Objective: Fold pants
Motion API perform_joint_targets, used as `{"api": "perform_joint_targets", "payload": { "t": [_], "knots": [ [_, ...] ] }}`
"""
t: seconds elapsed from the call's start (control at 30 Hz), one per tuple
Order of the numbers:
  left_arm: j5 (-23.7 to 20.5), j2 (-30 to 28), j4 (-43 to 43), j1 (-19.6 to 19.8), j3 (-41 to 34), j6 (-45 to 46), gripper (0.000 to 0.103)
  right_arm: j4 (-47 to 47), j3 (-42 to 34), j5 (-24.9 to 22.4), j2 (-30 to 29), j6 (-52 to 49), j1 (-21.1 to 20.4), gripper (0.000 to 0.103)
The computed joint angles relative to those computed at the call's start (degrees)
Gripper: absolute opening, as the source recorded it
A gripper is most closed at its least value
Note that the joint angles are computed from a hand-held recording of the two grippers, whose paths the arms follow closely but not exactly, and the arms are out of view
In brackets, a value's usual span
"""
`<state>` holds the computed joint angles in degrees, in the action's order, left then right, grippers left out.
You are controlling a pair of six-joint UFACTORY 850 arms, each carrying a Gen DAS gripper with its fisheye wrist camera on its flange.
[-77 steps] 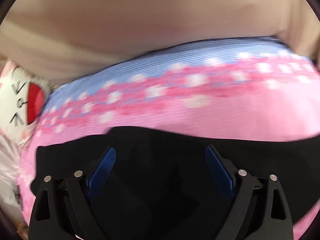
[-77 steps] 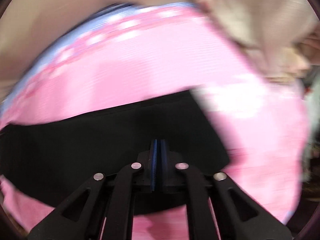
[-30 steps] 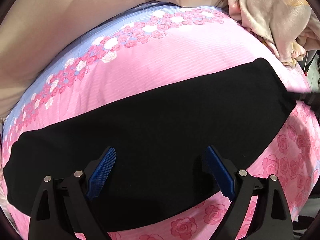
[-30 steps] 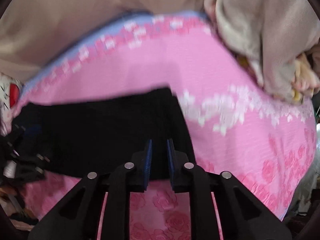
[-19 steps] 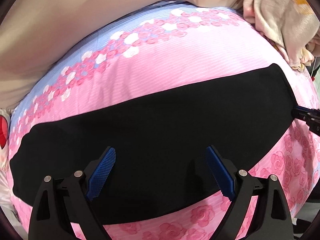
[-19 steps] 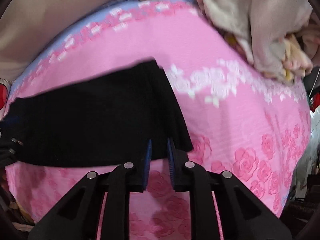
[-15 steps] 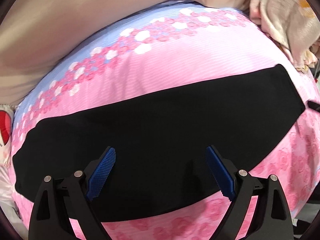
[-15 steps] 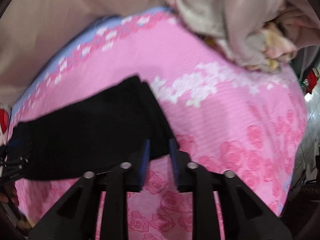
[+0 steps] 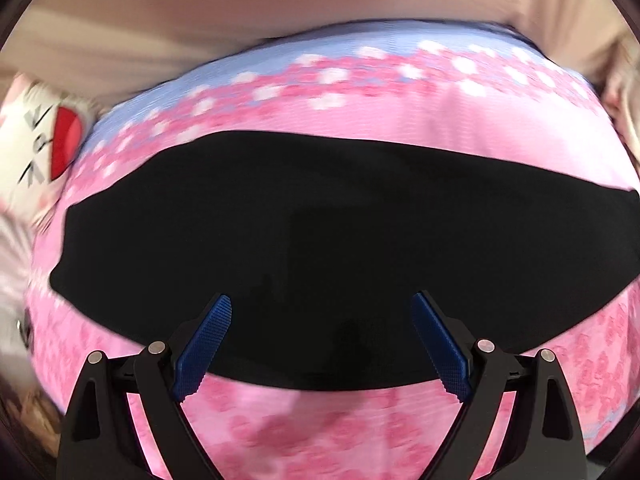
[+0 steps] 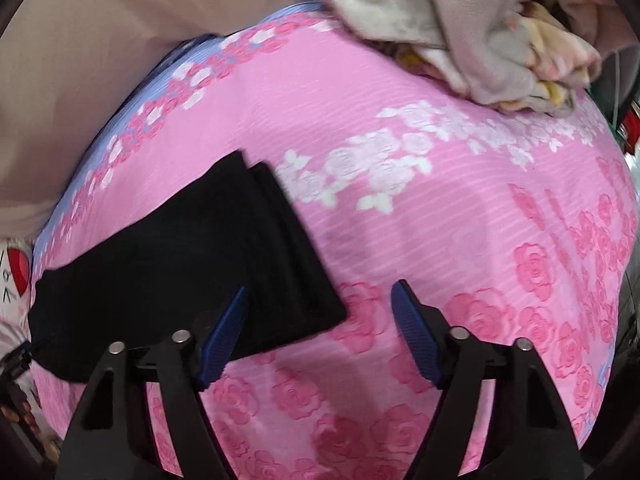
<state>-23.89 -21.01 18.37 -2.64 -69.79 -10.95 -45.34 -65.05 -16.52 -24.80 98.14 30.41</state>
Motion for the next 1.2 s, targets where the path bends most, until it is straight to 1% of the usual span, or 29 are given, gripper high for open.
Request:
{"api": "perform_joint_targets", "payload": {
  "t": [0.03,0.07,0.1,0.13,0.17,0.2,0.23,0.27,0.3,0.33,0.37,0.4,0.43,0.5,0.53,0.57,0.6,0.63,0.67,0.73,0.83,0.87,0.93,0.97,1.0,1.03,1.07,1.13,1.2],
  "knots": [
    [0.0,0.3,1.0,0.7,0.2,-1.4,0.09,-0.2,-1.4,-2.6,-1.1,-0.8,0.9,0.061],
    [-0.2,0.4,1.5,1.5,0.3,-2.5,0.09,-0.2,-2.1,-3.5,-1.6,-1.2,1.2,0.06],
    [-0.6,0.3,1.0,2.3,0.1,-2.5,0.09,-0.7,-2.3,-3.6,-1.7,-0.4,1.3,0.052],
    [-1.2,0.1,0.7,3.0,-0.2,-2.5,0.09,-1.8,-1.4,-1.4,-1.2,1.6,0.8,0.034],
    [-1.5,-0.2,0.5,3.4,-0.6,-2.5,0.09,-2.2,-0.3,2.8,-0.6,4.6,-0.1,0.024],
    [-1.7,-0.3,0.3,4.1,-0.8,-2.4,0.09,-1.9,0.2,4.6,-0.4,5.3,-0.6,0.021],
    [-1.7,-0.4,0.8,4.6,-1.0,-2.7,0.09,-1.7,-0.2,4.1,-0.7,3.6,-0.4,0.021],
    [-1.8,-0.4,1.6,5.0,-1.0,-3.3,0.09,0.0,-1.2,1.8,-1.0,0.4,0.1,0.021],
    [-1.9,-0.3,1.5,5.6,-1.2,-2.7,0.09,0.7,-2.1,-1.0,-1.3,-1.8,0.7,0.028],
    [-2.0,-0.4,1.5,5.7,-1.5,-2.7,0.09,0.8,-3.3,-6.1,-1.4,-1.9,1.8,0.04],
    [-1.9,0.0,2.1,6.1,-1.3,-3.1,0.09,0.0,-3.5,-8.9,-1.2,-0.8,2.5,0.043],
    [-1.8,0.2,2.6,6.2,-1.2,-3.5,0.09,-2.6,-3.0,-10.7,-0.4,2.0,3.3,0.043],
    [-1.6,0.6,2.8,6.5,-0.9,-3.7,0.09,-5.8,-1.4,-10.1,1.1,6.1,3.8,0.043],
    [-1.4,0.9,2.6,7.1,-0.5,-3.6,0.09,-7.2,0.6,-7.3,2.7,9.4,3.8,0.043],
    [-1.5,0.8,2.0,7.4,-0.4,-3.0,0.09,-6.9,1.0,-5.6,2.8,8.9,3.5,0.041],
    [-1.6,0.7,1.6,7.6,-0.4,-2.7,0.09,-5.6,0.6,-5.5,2.3,6.6,3.3,0.038],
    [-2.0,0.4,1.8,7.5,-0.4,-2.8,0.09,-4.0,-0.1,-5.5,1.5,3.9,3.0,0.032],
    [-2.3,0.2,2.0,7.4,-0.4,-3.0,0.09,-1.6,-0.7,-4.3,0.6,0.7,2.4,0.02],
    [-2.5,0.0,2.3,7.2,-0.4,-3.3,0.09,0.5,-1.3,-4.3,-0.1,-1.5,2.3,0.017],
    [-2.3,0.1,2.6,6.5,-0.2,-3.4,0.09,2.7,-2.0,-4.5,-0.7,-5.1,2.3,0.007],
    [-1.7,0.6,3.9,5.6,0.1,-4.6,0.09,-0.3,-2.1,-7.6,0.6,-4.6,2.4,0.006],
    [-1.5,0.7,3.3,5.5,0.1,-4.3,0.09,-0.3,-1.5,-7.0,1.1,-4.4,1.6,0.006],
    [-1.3,0.7,2.7,5.0,0.2,-4.2,0.09,3.6,-1.5,-5.8,-0.3,-8.7,0.2,0.007],
    [-1.4,0.6,3.2,4.7,0.2,-4.9,0.09,3.0,-1.7,-5.3,-0.6,-9.4,0.2,0.008],
    [-1.7,0.4,3.7,4.4,0.2,-5.6,0.09,4.8,-2.2,-5.9,-0.7,-11.9,0.0,0.011],
    [-2.0,0.4,4.3,4.2,0.3,-6.4,0.09,8.0,-2.5,-6.0,-0.5,-14.7,-0.3,0.019],
    [-1.9,0.5,4.3,4.0,0.4,-6.6,0.09,9.9,-2.2,-5.3,0.2,-15.4,-0.6,0.021],
    [-1.3,0.9,2.4,4.0,0.8,-4.8,0.09,6.5,-1.2,-4.7,1.7,-11.1,-0.3,0.04],
    [-1.4,0.7,3.5,3.8,0.8,-5.4,0.09,4.6,0.8,-0.8,3.1,-7.3,-1.1,0.041]
  ]
}}
